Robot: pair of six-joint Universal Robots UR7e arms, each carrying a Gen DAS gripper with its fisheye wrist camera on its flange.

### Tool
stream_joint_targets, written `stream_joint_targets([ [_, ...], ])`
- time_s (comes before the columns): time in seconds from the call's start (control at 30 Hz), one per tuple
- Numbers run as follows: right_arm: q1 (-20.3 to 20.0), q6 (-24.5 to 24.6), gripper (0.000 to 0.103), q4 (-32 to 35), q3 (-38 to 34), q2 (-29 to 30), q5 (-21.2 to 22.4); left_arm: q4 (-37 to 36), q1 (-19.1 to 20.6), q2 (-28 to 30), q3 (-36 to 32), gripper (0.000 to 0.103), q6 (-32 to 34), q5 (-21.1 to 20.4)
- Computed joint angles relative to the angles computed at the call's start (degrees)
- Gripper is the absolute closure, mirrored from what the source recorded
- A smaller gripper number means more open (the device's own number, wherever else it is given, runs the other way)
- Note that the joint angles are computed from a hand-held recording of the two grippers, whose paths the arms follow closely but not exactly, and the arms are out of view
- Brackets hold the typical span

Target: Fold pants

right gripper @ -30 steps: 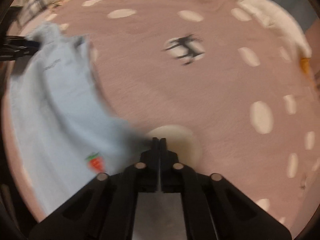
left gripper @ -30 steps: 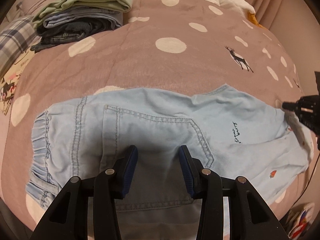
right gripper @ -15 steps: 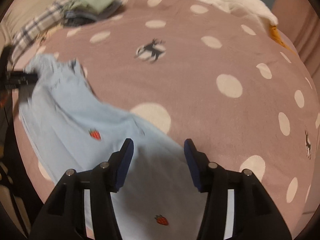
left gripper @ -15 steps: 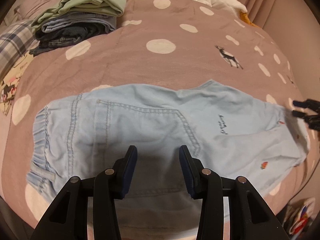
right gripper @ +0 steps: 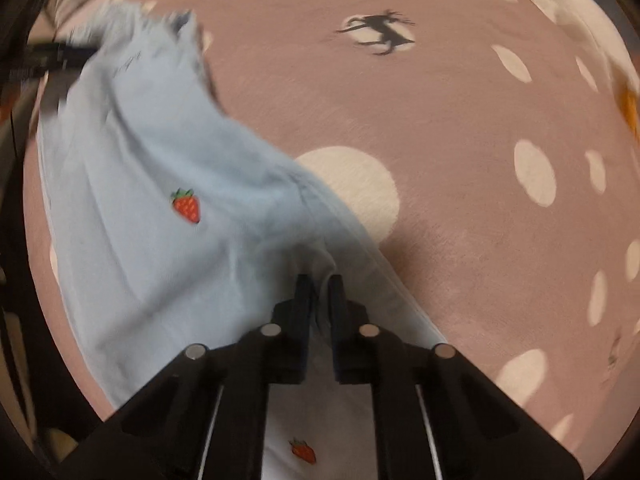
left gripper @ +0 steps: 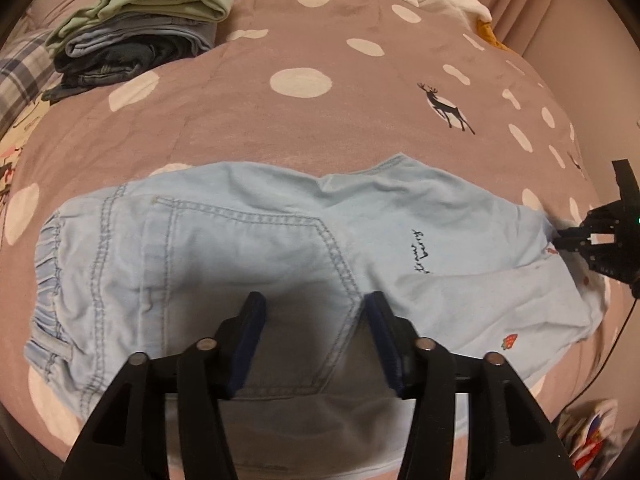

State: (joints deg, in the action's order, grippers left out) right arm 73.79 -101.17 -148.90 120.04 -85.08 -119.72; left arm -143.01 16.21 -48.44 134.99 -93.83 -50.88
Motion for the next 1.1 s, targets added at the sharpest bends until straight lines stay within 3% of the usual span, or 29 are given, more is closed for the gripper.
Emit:
stream_joint_targets([
  [0.17,1.0,-8.2,0.098,-14.0,5.3,-0.2,0.9,-1.0,0.1,0.2,0.3,0.049,-0.5,0.2],
  [0.3,2.3,-2.9,0.097,-14.5,4.0,0.9,2.6,-0.3,0.3,0.1,0.1,0.048,0.0,0.2],
  [0.4,1.8,-5.6,0.094,-19.4,4.3,3.8,0.5,-0.3,0.5,0.3,0.1,0.047,0.0,0.5],
  [0.5,0.9,1.9,0.090,-14.9,3.2,2.1,2.9,0.1,0.1,-0.1,0.3,0.047,-0.4,0.5],
  [0.53,0.0,5.6,0.087,-12.0,2.8,-0.1,5.7,0.8,-0.2,-0.4,0.3,0.047,-0.5,0.6],
  [0.6,-2.6,11.7,0.071,-7.1,1.8,-4.2,11.9,2.2,-1.0,-1.0,0.5,0.045,-1.2,1.2],
  [0.7,-9.6,17.0,0.069,1.3,1.3,-11.3,21.0,5.2,-2.0,-1.9,1.0,0.042,-3.6,2.0],
  [0.77,-14.0,17.7,0.069,-0.6,2.5,-13.1,21.4,9.3,-1.9,-2.4,0.9,0.042,-6.1,1.4],
  [0.83,-17.9,18.8,0.071,-8.7,2.8,-11.5,16.7,8.6,-1.9,-3.2,2.8,0.042,-8.0,0.6],
  [0.87,-20.5,20.4,0.071,-9.8,1.9,-11.3,17.5,7.4,-2.5,-3.8,4.1,0.042,-8.8,0.5],
  [0.93,-25.1,29.0,0.076,-5.6,-2.0,-12.7,23.0,7.0,-4.1,-4.7,5.2,0.042,-9.9,0.2],
  [0.97,-25.9,31.1,0.092,-5.1,-2.6,-13.3,24.1,9.2,-4.6,-4.9,4.7,0.042,-10.8,-0.2],
  [1.03,-27.5,31.8,0.076,-8.0,-1.2,-15.7,27.6,12.2,-5.5,-5.3,4.1,0.042,-11.7,-1.2],
  [1.1,-29.5,30.2,0.076,-6.5,0.5,-19.2,32.4,13.5,-6.4,-5.8,4.1,0.042,-12.9,-1.7],
])
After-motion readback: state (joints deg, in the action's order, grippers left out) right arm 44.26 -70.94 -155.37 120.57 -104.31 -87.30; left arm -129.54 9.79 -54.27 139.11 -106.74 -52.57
